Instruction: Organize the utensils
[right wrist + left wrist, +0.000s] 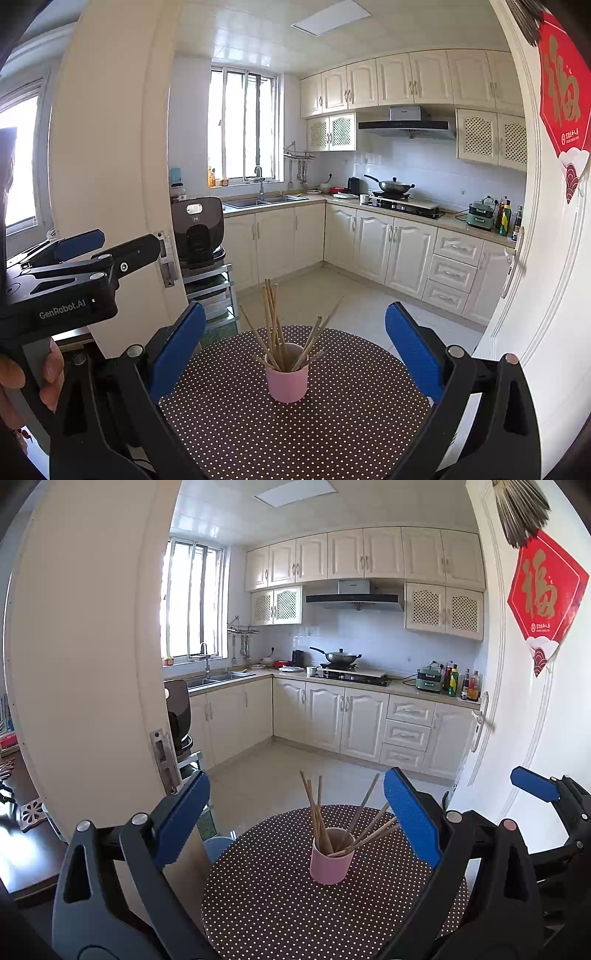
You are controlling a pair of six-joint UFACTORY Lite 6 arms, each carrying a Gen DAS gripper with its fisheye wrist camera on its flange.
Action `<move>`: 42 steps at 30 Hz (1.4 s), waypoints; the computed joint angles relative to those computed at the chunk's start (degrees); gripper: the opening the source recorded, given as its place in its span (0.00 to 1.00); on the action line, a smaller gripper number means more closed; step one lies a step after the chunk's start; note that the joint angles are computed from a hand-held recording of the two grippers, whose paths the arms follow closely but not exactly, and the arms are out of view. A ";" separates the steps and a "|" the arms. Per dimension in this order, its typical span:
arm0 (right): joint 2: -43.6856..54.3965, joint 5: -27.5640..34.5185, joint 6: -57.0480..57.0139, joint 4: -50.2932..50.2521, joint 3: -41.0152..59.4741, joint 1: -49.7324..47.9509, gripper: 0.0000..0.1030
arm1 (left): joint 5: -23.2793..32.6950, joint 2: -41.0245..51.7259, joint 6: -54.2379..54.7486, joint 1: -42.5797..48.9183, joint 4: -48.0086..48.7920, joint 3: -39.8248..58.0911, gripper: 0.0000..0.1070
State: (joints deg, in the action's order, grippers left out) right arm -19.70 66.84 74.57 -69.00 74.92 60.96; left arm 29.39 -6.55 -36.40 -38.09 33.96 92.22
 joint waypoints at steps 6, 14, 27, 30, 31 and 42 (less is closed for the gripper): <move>-0.04 -0.02 0.11 -0.07 -0.12 0.10 0.91 | -0.14 -0.26 -0.48 -0.02 0.41 -0.47 0.87; -0.17 -0.43 -0.53 0.40 0.05 -0.37 0.91 | -0.20 -0.40 -0.50 0.06 0.29 -0.59 0.87; -0.13 -0.82 -0.73 0.62 0.05 -0.83 0.91 | -0.36 -0.31 -0.86 0.32 0.68 -0.55 0.87; -0.27 -0.78 -0.88 0.80 0.01 -0.90 0.91 | -0.48 -0.32 -0.55 0.43 0.52 -0.60 0.87; -0.33 -0.77 -0.87 0.75 -0.06 -0.89 0.91 | -0.52 -0.14 -0.37 0.51 0.26 -0.42 0.87; -0.68 -0.08 -0.74 0.65 -0.33 -0.31 0.91 | -0.43 0.26 1.13 0.67 -1.06 0.20 0.87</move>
State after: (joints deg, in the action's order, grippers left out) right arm -20.39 66.76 73.83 -68.35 74.59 60.64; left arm 28.96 -6.29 -35.27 -37.42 32.90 92.42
